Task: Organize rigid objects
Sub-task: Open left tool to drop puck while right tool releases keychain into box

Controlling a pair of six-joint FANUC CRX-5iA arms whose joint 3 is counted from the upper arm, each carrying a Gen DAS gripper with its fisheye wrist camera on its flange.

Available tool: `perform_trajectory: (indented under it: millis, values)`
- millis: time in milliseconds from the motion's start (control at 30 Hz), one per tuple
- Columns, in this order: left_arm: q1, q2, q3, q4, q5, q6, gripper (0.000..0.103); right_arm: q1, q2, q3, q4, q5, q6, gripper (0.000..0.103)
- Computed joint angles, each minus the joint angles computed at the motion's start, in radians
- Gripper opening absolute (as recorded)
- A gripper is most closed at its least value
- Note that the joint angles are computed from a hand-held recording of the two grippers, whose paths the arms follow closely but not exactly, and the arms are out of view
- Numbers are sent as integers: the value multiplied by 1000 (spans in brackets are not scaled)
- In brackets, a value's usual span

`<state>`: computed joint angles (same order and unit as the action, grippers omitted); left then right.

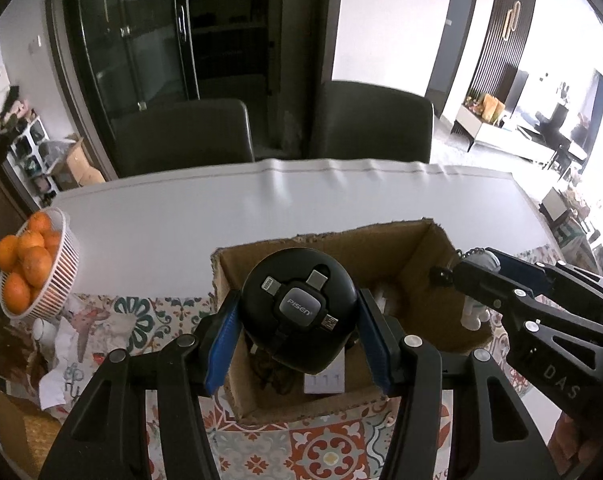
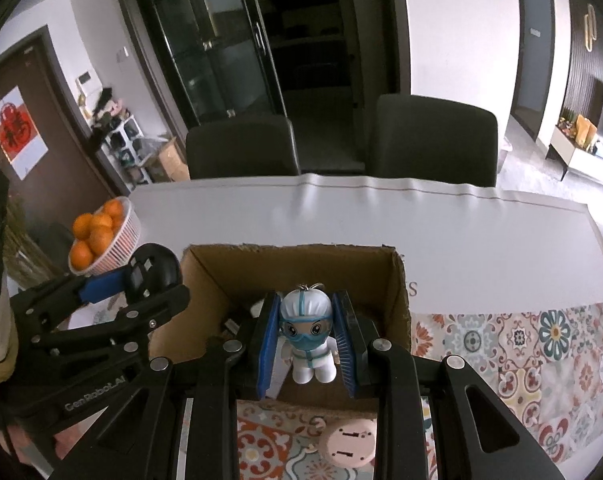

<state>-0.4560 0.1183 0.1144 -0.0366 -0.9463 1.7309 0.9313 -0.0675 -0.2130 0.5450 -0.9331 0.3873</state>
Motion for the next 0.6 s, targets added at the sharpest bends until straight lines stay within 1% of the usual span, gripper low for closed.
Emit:
perform_trajectory:
  millis: [167,333,600]
  values:
    - [10,37,6,23,-25,-16,55,-21,36,34,-54,-19,67,28]
    - [7,62,9,14,-46,-14,55,-40,63,46,-115,-33,110,28]
    - [5,94,18,9,-80,-6,55,-54,87,48,-166,-44,137,28]
